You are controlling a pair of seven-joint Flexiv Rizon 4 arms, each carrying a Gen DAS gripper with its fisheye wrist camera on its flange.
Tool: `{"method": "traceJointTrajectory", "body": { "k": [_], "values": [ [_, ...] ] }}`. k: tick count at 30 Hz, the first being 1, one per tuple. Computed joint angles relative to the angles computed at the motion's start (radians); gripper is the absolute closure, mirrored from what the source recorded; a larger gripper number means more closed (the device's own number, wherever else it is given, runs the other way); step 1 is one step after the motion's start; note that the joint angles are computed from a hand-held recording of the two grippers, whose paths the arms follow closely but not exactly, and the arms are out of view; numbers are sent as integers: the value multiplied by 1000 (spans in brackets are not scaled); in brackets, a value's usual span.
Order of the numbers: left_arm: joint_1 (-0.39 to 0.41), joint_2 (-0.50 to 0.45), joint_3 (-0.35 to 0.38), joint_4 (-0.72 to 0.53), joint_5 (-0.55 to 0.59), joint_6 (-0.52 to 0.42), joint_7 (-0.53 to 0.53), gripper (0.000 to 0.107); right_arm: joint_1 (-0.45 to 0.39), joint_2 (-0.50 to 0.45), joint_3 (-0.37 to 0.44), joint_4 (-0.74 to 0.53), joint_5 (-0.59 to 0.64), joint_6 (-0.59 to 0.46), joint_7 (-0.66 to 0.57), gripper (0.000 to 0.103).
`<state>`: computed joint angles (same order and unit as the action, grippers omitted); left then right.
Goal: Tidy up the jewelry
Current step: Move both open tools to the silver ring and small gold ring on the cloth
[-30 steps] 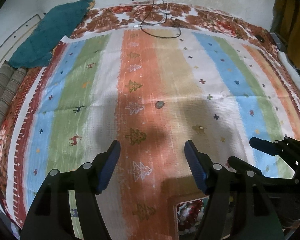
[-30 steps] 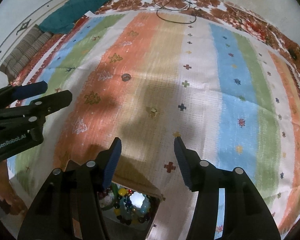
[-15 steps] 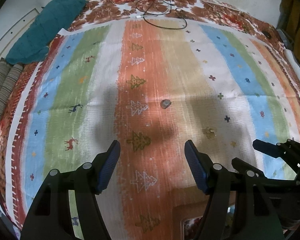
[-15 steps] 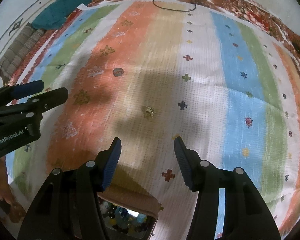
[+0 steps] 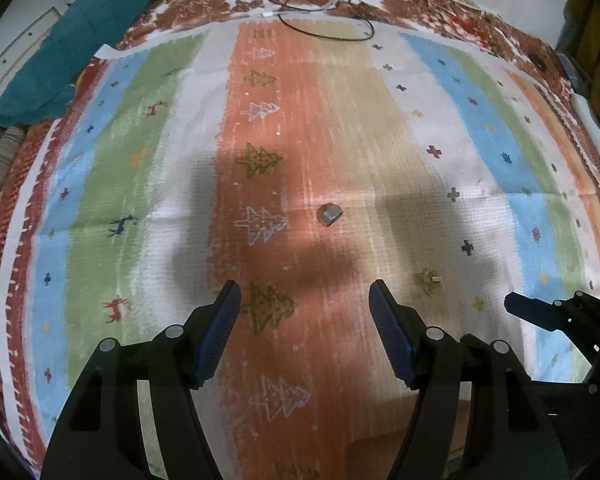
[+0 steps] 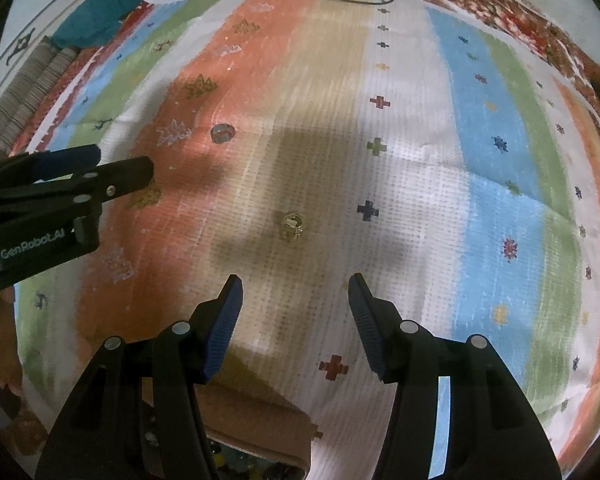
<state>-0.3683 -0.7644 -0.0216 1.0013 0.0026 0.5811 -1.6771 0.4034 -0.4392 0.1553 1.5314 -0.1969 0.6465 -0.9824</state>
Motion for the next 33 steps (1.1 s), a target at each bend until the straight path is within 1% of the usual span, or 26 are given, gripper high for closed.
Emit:
{"method": "traceJointTrajectory", "body": {
  "k": [8, 13, 15, 18, 21, 23, 24, 27, 33],
  "values": [
    [12, -63, -14, -75, -31, -16, 30, 40, -7, -41, -4, -42, 14, -1, -14, 48],
    [21, -118, -17, -147, -51, -54, 50, 43, -8, -63, -6, -65, 18, -11, -28, 48],
    [24, -135, -24, -167, -63, -60, 63, 47, -9, -72, -6, -76, 22, -17, -36, 50],
    [22, -166, -25, -213, -71, -78, 83, 49, -12, -86, -5, -95, 31, -32, -46, 52],
    [20, -193, -27, -255, -81, -88, 97, 53, -12, -100, -5, -113, 35, -46, -59, 53],
    [16, -218, -21, -298, -82, -113, 100, 54, -12, -109, -7, -124, 37, -54, -65, 55],
    [13, -234, -14, -328, -79, -135, 97, 56, -12, -112, -8, -127, 38, -58, -68, 58],
    [16, -276, -16, -392, -91, -182, 88, 68, -14, -124, -8, -141, 44, -69, -78, 60],
    [9, -335, -17, -491, -95, -216, 120, 69, -12, -143, -8, -161, 50, -85, -91, 67]
  ]
}}
